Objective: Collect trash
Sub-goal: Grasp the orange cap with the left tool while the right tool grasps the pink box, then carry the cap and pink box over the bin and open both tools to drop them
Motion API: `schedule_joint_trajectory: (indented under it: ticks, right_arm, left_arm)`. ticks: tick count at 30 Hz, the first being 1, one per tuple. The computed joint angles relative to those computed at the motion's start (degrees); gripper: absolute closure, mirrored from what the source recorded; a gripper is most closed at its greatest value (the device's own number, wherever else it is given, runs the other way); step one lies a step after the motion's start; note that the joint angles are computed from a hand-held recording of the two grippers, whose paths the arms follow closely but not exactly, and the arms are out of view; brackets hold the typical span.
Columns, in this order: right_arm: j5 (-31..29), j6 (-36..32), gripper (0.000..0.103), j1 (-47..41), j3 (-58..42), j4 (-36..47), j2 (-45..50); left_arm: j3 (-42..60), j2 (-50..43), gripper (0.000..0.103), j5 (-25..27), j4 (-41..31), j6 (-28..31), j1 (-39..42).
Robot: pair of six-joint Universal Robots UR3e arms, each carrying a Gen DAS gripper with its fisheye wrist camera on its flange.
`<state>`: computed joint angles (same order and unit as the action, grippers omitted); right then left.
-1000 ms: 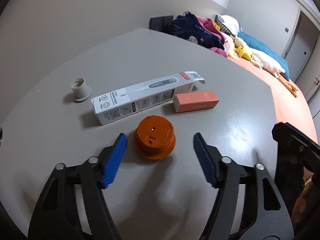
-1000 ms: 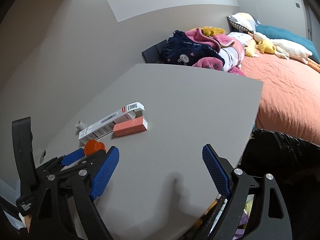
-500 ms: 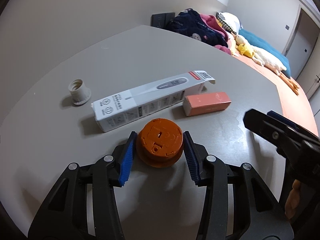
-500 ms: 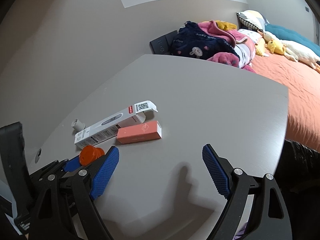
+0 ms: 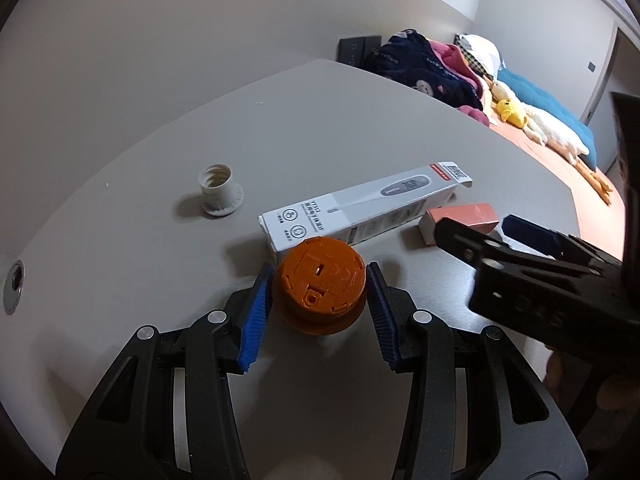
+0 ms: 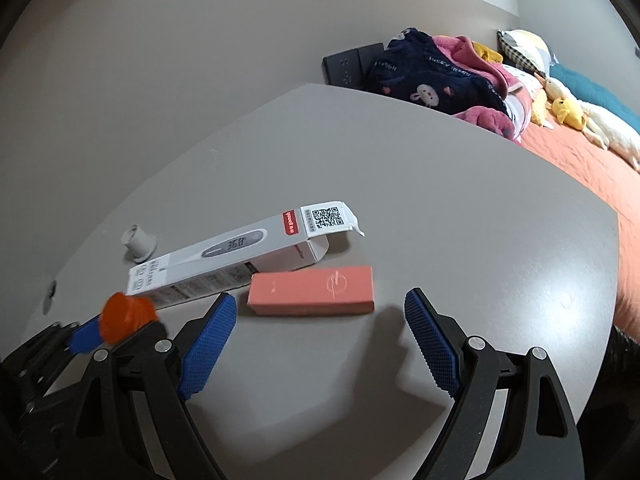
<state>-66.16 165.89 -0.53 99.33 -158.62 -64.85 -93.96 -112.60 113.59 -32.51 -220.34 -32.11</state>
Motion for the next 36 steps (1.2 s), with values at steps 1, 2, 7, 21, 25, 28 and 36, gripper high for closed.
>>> schedule_joint_trajectory:
  ticks: [1,2,7,21,25,28,36]
  right_arm:
    - [-0.9,0.1,0.017,0.6,-0.9,0.0,0.8]
    - [-1.7,0.3,0.017,1.2,-1.7,0.1,1.3]
    - [-4.7,0.0,0.022,2.6,-2.0,-1.8,2.2]
    - [5.8,-1.1,0.037,-4.3,2.2,2.6,-3.0]
    - [7.7,-2.1,0.037,-6.3,4.9,3.2,-6.1]
    - [9.8,-3.6,0.037,-8.3,7.4,4.5,-9.3]
    - [14.7,-7.9,0.037,-13.7,14.5,8.9,-18.7]
  left_arm:
    - [0.0,0.0,0.058,-0.1,-0.1,0.0,0.1]
    - [-0.2,0.1,0.058,-0.3,-0.1,0.0,0.1]
    - [0.3,-0.3,0.058,-0.8,-0.4,0.0,0.3]
    - [1.9,-1.9,0.058,-2.1,0.9,-0.7,-0.3]
    - [3.3,-2.6,0.058,-2.0,0.4,-1.6,-1.7]
    - [4.7,-3.0,0.058,-1.7,-0.2,-2.1,-2.9]
    - [8.3,-3.5,0.058,-0.5,-2.3,-3.1,-6.2]
